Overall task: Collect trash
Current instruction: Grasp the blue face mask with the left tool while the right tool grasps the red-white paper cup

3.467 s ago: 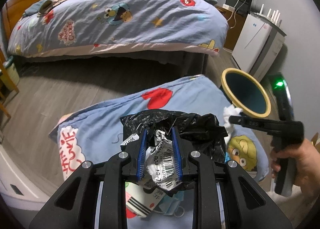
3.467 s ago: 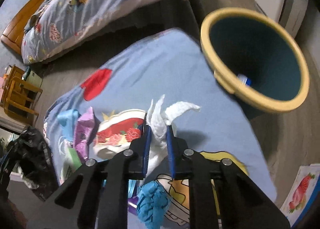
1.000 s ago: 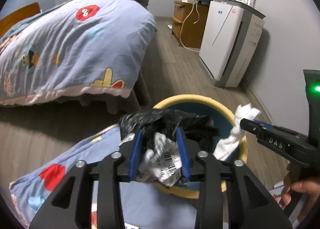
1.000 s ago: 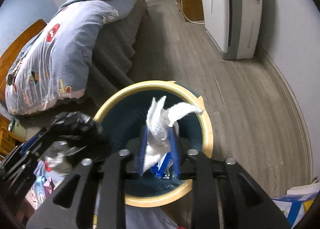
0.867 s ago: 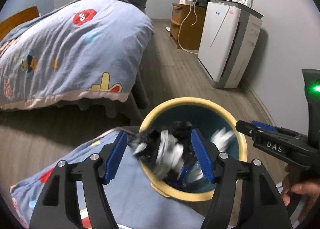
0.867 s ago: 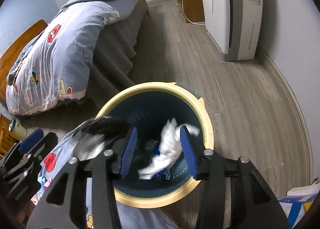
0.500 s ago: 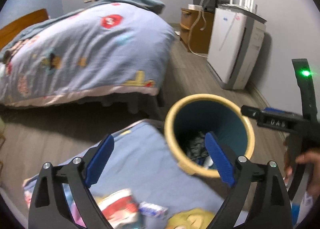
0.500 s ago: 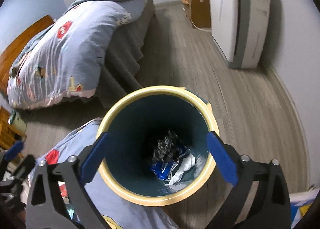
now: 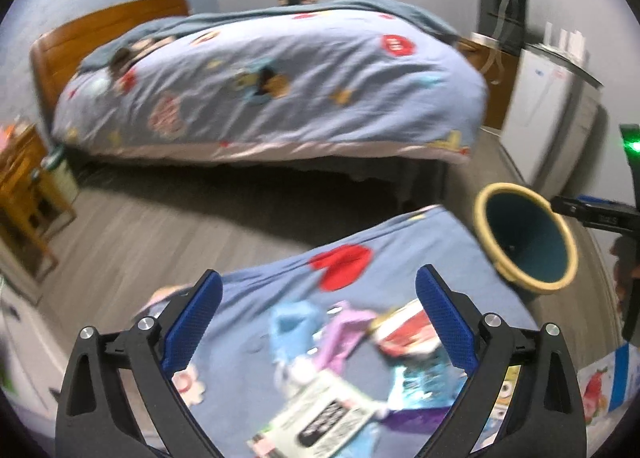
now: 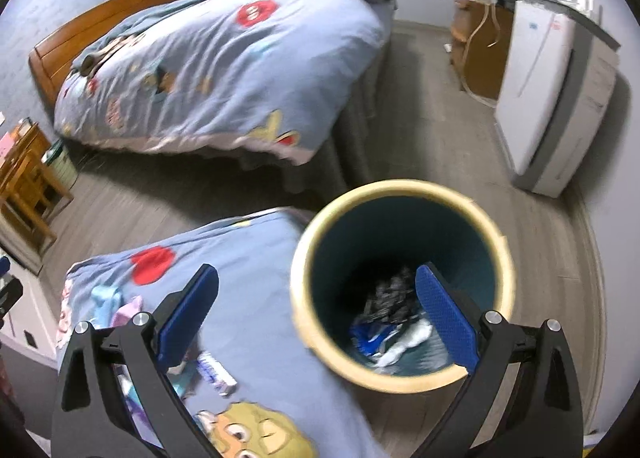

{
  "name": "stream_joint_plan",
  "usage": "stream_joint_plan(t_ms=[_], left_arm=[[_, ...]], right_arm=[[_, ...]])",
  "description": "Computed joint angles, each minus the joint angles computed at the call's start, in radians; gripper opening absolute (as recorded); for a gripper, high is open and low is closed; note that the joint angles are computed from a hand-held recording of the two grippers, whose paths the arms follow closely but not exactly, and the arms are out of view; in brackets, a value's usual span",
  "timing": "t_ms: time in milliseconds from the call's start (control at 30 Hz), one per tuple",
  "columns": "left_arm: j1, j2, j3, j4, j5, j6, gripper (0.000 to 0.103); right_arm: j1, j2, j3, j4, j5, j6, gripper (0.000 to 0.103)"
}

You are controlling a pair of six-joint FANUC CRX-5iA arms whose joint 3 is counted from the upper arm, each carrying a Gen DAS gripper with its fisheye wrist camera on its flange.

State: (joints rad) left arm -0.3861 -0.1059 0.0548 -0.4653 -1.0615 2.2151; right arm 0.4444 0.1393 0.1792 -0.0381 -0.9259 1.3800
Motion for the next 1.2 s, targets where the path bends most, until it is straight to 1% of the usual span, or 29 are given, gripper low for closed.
stream_joint_plan(t_ms=[100,200,300,433,600,900,967,1067,1167,1200], left_arm=[[0.056,-0.035,-0.062,0.036,0.008,0.013,0.096],[0.097,-0.053,-0.103,0.052,0.008,-0.009,0.096],[0.131,-0.052,-0.126,0.074,0.001,-0.049,0.096],[0.175,-0.045,-0.158,0.122,0.025,-0.103,0.096],[0.213,-0.024,-0.189,0.179,0.062,-0.169,0.096],[0.24,0.041,-0.2,0.231,0.109,-0.229,0.094],[0.237,0.064,-0.192,0.236,0.109,-0.252,0.092],[0.247,0.094,-0.194,0.282,0.114,-0.3,0.085],[0.256,0.123,-0.189,0.315,0.106,-0.328,0.078],[0.257,0.13,-0.188,0.322,0.105,-0.335,0.072]], right_arm=[[0.033,0.016,0.017,-0.011,-0.042,-0.014,0.097],[0.071,0.027,0.026,-0.008,-0.064,-0.015,0.097],[0.103,0.04,0.032,-0.002,-0.075,-0.028,0.097],[0.127,0.067,0.046,-0.021,-0.107,-0.029,0.097],[0.139,0.109,0.066,-0.024,-0.127,-0.038,0.097],[0.145,0.179,0.115,-0.075,-0.188,-0.022,0.096],[0.143,0.192,0.126,-0.085,-0.203,-0.015,0.093],[0.144,0.214,0.144,-0.102,-0.235,0.001,0.086],[0.139,0.237,0.168,-0.137,-0.273,0.019,0.079],[0.136,0.243,0.175,-0.152,-0.284,0.024,0.078]])
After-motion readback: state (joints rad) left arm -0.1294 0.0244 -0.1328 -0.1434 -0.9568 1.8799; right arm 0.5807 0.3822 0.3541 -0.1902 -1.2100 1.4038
